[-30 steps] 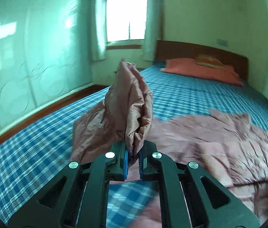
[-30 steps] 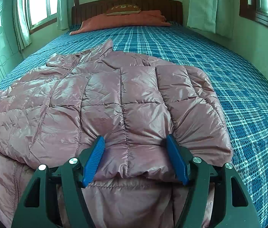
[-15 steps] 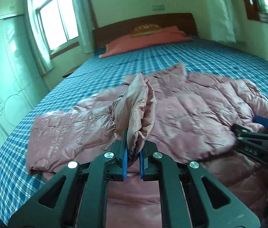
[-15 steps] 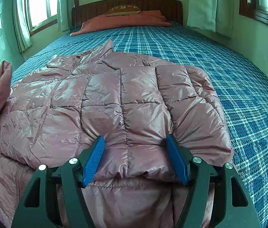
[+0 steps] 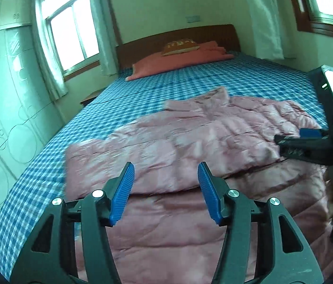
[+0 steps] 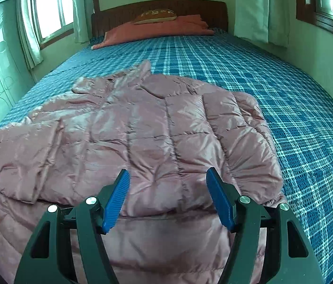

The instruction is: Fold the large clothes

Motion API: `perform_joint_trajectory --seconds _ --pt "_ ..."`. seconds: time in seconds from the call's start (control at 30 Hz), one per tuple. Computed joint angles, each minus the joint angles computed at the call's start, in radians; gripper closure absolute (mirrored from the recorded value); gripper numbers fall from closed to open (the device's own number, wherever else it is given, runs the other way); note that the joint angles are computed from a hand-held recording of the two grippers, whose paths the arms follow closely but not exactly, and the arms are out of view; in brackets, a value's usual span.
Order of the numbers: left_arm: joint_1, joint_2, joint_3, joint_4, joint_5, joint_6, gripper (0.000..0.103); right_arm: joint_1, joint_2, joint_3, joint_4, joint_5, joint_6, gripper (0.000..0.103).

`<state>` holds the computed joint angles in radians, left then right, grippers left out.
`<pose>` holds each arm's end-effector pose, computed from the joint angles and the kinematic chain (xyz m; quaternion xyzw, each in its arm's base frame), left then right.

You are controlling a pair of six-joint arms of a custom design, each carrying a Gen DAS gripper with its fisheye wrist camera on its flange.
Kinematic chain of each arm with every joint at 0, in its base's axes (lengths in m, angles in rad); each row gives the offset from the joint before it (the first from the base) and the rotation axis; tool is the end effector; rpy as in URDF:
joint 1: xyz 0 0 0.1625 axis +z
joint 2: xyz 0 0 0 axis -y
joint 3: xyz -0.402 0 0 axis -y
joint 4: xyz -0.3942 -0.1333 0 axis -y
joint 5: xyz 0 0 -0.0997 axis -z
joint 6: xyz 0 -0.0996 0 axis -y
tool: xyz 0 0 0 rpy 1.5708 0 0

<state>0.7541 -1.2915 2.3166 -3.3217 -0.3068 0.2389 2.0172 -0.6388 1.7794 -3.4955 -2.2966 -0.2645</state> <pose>-0.1425 -0.4470 0.2556 0.1987 0.7573 -0.4319 0.4478 0.3241 -0.5215 0.0616 0.1735 -0.8571 0.3855 0.2943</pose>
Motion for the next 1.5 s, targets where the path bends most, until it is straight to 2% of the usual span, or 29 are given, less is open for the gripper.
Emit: perform_joint_trajectory --seconds 0.13,0.23,0.37,0.4,0.43,0.53,0.63,0.7,0.87,0.97,1.03,1.07,1.13,1.17,1.2,1.4,1.43,1.5 --pt "0.042 -0.095 0.033 0.013 0.068 -0.007 0.044 0.038 0.024 -0.054 0.109 0.087 0.079 0.036" --pt "0.091 -0.173 0.036 0.153 0.085 -0.123 0.044 0.051 0.073 -0.125 0.19 0.12 0.115 0.036" --pt "0.14 -0.18 0.016 0.081 0.102 -0.05 0.044 0.04 0.134 -0.207 0.33 0.171 0.2 0.037" --pt "0.149 -0.182 0.007 0.085 0.101 -0.047 0.044 0.036 0.14 -0.212 0.343 0.19 0.212 0.047" --pt "0.154 -0.187 0.001 0.11 0.099 -0.063 0.044 0.035 0.143 -0.214 0.35 0.205 0.216 0.07" --pt "0.17 -0.198 -0.016 0.13 0.08 -0.074 0.044 0.036 0.129 -0.199 0.323 0.226 0.194 0.092" --pt "0.177 -0.172 -0.037 0.056 0.074 -0.007 0.044 0.032 0.084 -0.161 0.258 0.197 0.157 0.094" --pt "0.179 -0.156 -0.053 0.04 0.067 0.008 0.043 0.026 0.056 -0.14 0.217 0.15 0.125 0.095" --pt "0.198 -0.126 -0.104 0.072 0.033 -0.01 0.043 -0.023 -0.031 -0.078 0.165 0.059 0.083 0.095" --pt "0.209 -0.103 -0.127 0.043 0.028 0.005 0.043 -0.065 -0.099 -0.029 0.224 0.149 0.163 0.095" --pt "0.216 -0.091 -0.135 0.026 0.036 0.02 0.043 -0.064 -0.098 -0.022 0.218 0.182 0.164 0.094" --pt "0.22 -0.09 -0.136 0.03 0.039 0.016 0.043 -0.058 -0.087 -0.031 0.223 0.195 0.158 0.091" --pt "0.227 -0.098 -0.136 0.058 0.043 -0.011 0.043 -0.047 -0.06 -0.054 0.235 0.217 0.152 0.074" --pt "0.233 -0.106 -0.136 0.084 0.044 -0.035 0.043 -0.039 -0.035 -0.075 0.237 0.231 0.155 0.058" --pt "0.239 -0.113 -0.137 0.111 0.044 -0.059 0.043 -0.035 -0.024 -0.082 0.233 0.244 0.156 0.048" --pt "0.275 -0.115 -0.157 0.153 0.037 -0.09 0.043 -0.015 0.081 -0.198 0.336 0.275 0.171 0.047" --pt "0.278 -0.114 -0.159 0.161 0.036 -0.094 0.043 -0.017 0.091 -0.207 0.361 0.285 0.173 0.059" --pt "0.287 -0.115 -0.167 0.187 0.028 -0.11 0.043 -0.01 0.097 -0.211 0.388 0.289 0.167 0.095"
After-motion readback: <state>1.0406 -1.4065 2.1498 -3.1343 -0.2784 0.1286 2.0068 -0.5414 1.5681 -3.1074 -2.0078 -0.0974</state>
